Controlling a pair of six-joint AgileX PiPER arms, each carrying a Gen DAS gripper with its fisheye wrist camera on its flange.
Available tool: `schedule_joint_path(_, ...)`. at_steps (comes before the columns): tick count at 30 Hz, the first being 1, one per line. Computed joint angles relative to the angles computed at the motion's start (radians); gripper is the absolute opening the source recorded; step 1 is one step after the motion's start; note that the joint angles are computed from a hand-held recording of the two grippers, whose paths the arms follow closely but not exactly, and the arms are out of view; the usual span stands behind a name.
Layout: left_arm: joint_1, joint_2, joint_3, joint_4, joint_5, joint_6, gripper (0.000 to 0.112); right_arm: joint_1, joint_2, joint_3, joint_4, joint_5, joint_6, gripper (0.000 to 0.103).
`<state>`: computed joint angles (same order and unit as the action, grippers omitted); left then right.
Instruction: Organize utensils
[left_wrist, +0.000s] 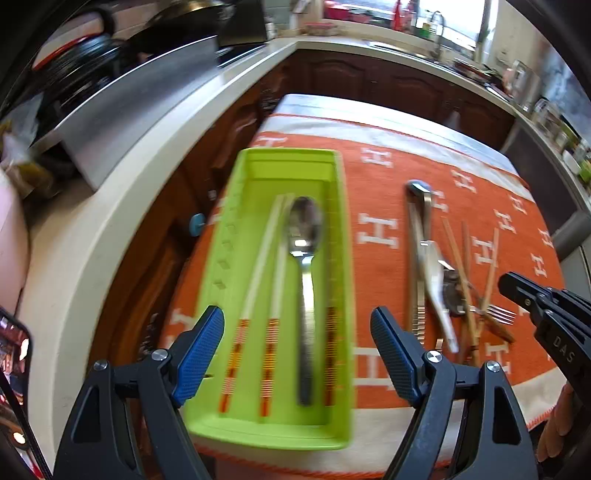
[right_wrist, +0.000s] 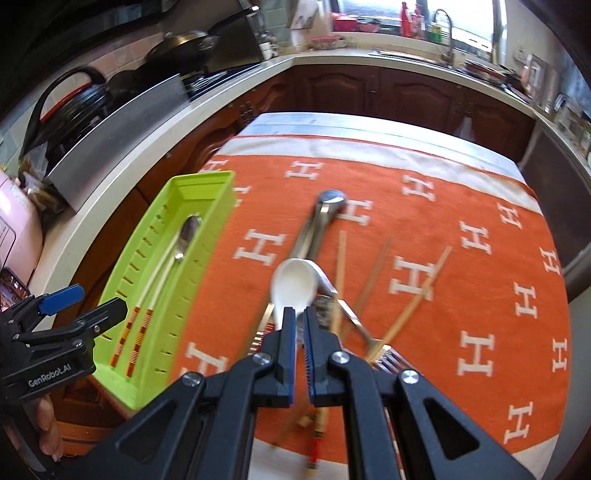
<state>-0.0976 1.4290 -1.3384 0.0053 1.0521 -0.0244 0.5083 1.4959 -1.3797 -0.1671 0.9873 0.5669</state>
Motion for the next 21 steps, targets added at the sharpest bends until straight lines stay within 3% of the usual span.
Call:
schedule_joint_path(10, -0.184, 0.048, -0.015, 0.041, -0.015, -0.106, 0.080, -0.143, -0.093, 0.140, 0.094, -0.066, -0.084, 0.006)
schedule_joint_path(21, -0.186, 0.127, -0.031, -0.024, -0.018, -0.102, 0.080, -0.299, -0.111, 0.262, 0.308, -0.133, -0.283, 0.006)
